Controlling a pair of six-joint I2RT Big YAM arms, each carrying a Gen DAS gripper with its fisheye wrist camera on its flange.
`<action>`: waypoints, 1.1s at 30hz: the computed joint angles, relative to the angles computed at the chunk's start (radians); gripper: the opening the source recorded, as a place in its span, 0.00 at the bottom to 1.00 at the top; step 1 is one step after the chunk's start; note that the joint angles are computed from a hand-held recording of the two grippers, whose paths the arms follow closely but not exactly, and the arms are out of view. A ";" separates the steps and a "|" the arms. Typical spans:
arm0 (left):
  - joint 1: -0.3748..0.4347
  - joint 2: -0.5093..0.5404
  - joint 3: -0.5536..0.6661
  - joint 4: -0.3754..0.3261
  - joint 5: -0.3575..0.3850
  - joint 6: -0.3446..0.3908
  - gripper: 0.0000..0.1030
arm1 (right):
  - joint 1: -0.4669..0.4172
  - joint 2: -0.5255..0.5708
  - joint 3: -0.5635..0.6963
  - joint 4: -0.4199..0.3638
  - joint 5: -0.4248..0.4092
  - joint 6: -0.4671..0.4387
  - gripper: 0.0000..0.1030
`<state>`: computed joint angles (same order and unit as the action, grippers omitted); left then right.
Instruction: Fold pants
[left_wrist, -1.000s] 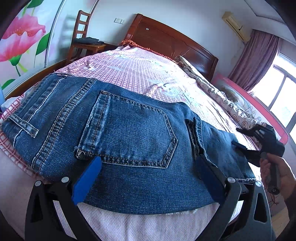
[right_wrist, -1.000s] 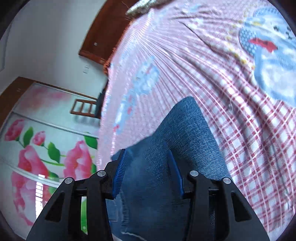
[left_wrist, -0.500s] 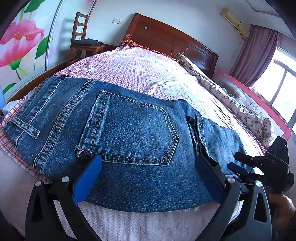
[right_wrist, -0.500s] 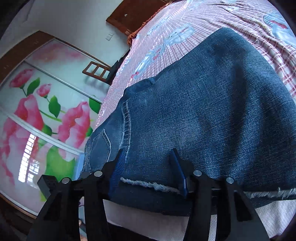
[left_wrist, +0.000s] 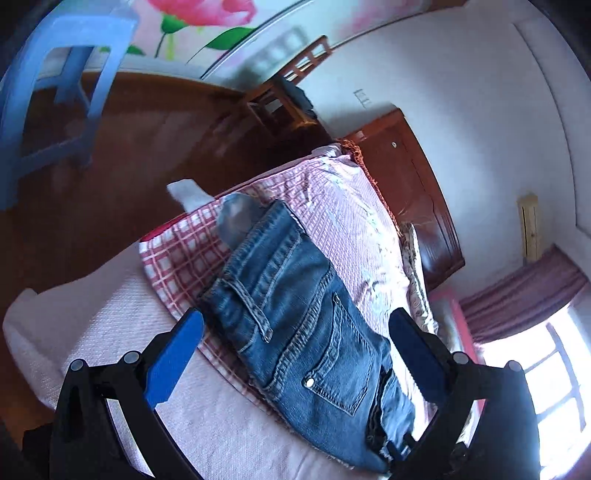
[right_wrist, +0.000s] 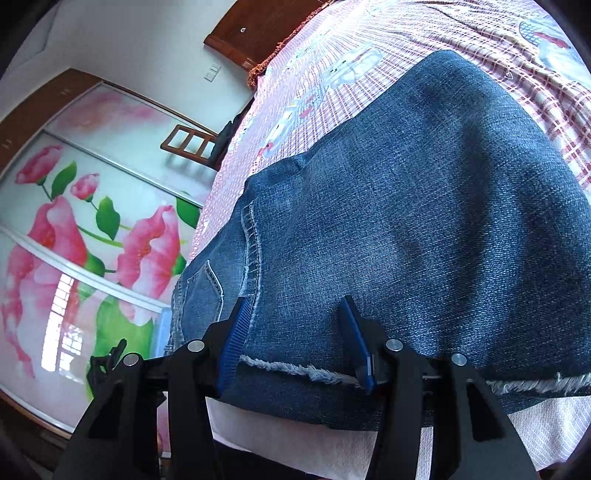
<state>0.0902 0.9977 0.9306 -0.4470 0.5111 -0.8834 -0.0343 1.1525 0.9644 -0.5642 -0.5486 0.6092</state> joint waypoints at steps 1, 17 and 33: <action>0.019 0.010 -0.012 0.038 0.041 -0.046 0.97 | -0.002 -0.001 0.000 -0.004 0.001 -0.005 0.48; -0.054 0.188 0.146 -0.160 -0.056 -0.064 0.88 | 0.001 0.004 0.006 -0.001 0.003 -0.001 0.48; -0.095 0.144 0.137 -0.126 -0.130 -0.074 0.12 | -0.023 0.000 -0.008 0.029 -0.041 0.008 0.48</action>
<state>-0.0046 1.1418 1.0681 -0.5727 0.3816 -0.9575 -0.0572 1.1529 0.9563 -0.5350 -0.5892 0.6171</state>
